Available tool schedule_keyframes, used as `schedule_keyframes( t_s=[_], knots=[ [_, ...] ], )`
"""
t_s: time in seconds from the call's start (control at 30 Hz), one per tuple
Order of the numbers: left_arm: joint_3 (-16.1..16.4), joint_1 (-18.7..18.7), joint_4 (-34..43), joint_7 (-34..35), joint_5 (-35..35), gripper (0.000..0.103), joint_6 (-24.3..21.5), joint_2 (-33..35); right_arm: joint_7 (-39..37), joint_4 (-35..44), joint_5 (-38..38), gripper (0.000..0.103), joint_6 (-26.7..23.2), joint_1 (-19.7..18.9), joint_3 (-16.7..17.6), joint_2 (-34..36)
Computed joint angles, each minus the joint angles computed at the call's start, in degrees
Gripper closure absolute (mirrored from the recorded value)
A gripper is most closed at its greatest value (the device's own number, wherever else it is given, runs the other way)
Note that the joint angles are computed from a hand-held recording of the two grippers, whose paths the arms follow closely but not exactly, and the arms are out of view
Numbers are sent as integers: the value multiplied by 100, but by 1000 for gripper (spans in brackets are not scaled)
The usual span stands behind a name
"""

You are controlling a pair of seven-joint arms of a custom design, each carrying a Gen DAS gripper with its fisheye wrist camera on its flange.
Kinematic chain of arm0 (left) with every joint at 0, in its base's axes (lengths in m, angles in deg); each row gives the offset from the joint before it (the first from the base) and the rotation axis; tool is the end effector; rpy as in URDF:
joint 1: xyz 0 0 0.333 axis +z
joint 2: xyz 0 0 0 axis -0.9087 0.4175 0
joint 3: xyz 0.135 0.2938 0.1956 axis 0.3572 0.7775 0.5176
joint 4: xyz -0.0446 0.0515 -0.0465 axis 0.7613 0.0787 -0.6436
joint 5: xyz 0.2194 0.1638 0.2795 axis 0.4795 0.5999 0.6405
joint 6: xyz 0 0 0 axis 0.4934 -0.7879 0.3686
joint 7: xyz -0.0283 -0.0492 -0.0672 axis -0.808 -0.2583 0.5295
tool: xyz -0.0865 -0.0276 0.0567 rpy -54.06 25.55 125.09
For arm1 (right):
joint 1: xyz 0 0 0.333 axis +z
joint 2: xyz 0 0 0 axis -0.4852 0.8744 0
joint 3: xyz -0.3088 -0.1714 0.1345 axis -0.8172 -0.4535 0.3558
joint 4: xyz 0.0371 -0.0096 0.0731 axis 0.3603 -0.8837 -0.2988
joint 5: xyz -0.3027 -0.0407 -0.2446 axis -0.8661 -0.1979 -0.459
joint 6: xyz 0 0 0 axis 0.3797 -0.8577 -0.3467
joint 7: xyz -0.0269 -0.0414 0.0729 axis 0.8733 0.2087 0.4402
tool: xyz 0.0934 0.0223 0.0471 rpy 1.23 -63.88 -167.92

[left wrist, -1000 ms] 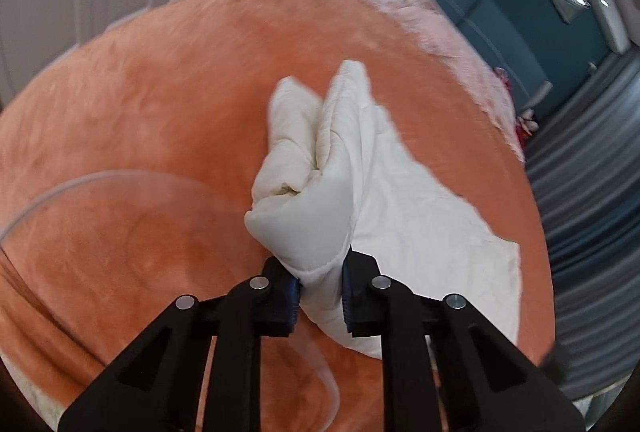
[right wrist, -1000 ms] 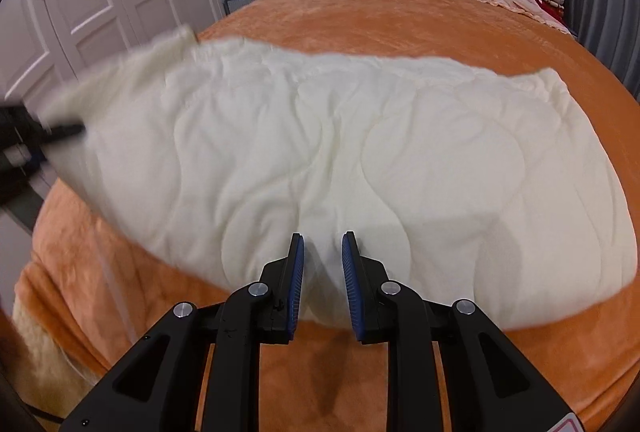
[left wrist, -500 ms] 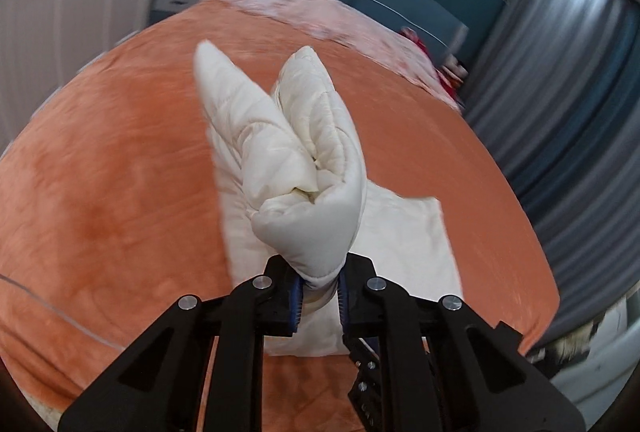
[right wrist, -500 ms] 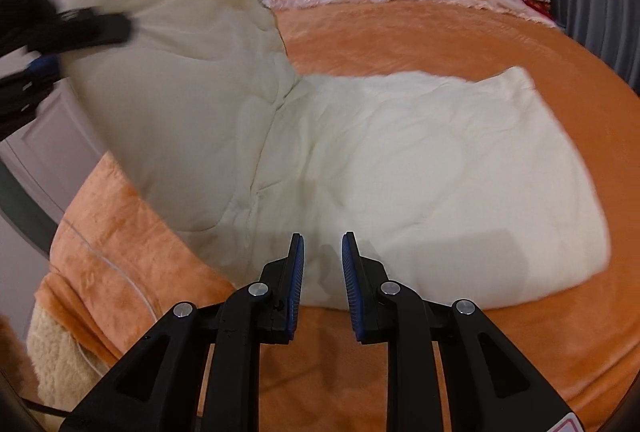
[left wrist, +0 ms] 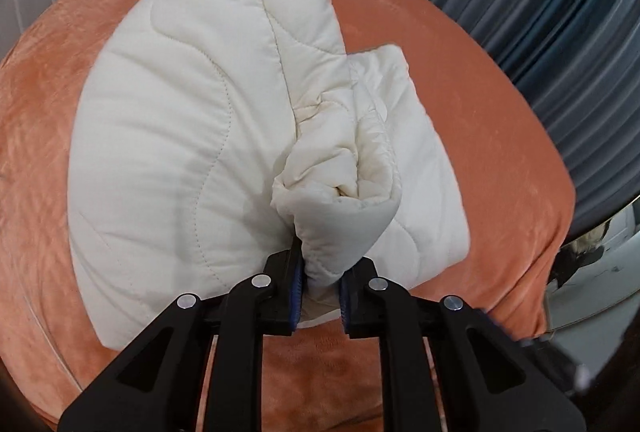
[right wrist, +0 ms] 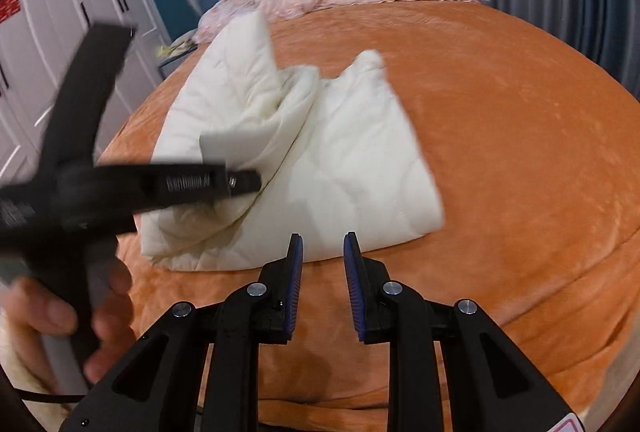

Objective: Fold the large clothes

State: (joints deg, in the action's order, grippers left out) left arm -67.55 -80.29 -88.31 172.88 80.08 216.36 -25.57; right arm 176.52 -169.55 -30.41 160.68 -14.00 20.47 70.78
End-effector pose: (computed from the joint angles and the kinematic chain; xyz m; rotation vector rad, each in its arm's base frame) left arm 0.6981 -0.3746 0.5383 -1.6439 2.4603 -0.9325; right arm 0.5637 0.1964 0.5507 -1.4367 2.0043 -0.5654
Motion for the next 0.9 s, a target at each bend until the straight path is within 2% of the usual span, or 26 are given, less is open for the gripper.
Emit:
schedule_keyframes(
  t_s=[0.03,0.07,0.1,0.17,0.23,0.3,0.4,0.47,0.53,0.63,0.67,0.73,0.77,0.83,0.9],
  knots=[
    [3,4,-47,9,11,86,12,-38,68,-14,-70,71,13,-2,-9,-44],
    [-65,83,-57,73,-94,85,-16,-77,176,-50,-200,61,63,-12,-11,-100],
    [-163,189,-27,161,-272,79,-51,-97,245,-21,-303,51,76,-26,5,-120],
    [-316,427,-289,400,-653,68,125,-367,432,128,-683,43,106,-57,31,-142],
    [-158,444,-772,358,-653,43,670,-774,405,391,-1034,38,210,-69,64,-76],
    [91,354,-1072,96,-377,33,943,-1030,137,631,-1034,33,309,-38,65,30],
    [376,269,-1222,-342,99,33,863,-1161,-493,1180,-810,30,411,105,23,406],
    [514,224,-1355,-738,359,33,785,-1206,-1206,1703,-426,30,239,203,27,783],
    [541,266,-1500,-1012,453,33,760,-1251,-1594,2089,-232,30,28,306,-34,1040],
    [612,360,-1727,-1336,627,33,692,-1371,-2350,2672,621,30,-338,277,67,1453],
    [613,377,-1757,-1406,673,33,686,-1391,-2581,2813,927,35,-529,251,114,1549],
    [604,417,-1770,-1541,703,33,701,-1410,-2773,3047,1277,66,-987,282,48,1719],
    [578,502,-1727,-1471,658,33,685,-1399,-2826,3003,1387,86,-1058,300,-8,1705],
    [540,560,-1733,-1443,628,33,720,-1446,-3003,2636,2001,90,-771,151,18,1489],
    [492,617,-1649,-1359,552,33,713,-1420,-2709,2069,1998,92,-481,263,-249,1074]
  ],
)
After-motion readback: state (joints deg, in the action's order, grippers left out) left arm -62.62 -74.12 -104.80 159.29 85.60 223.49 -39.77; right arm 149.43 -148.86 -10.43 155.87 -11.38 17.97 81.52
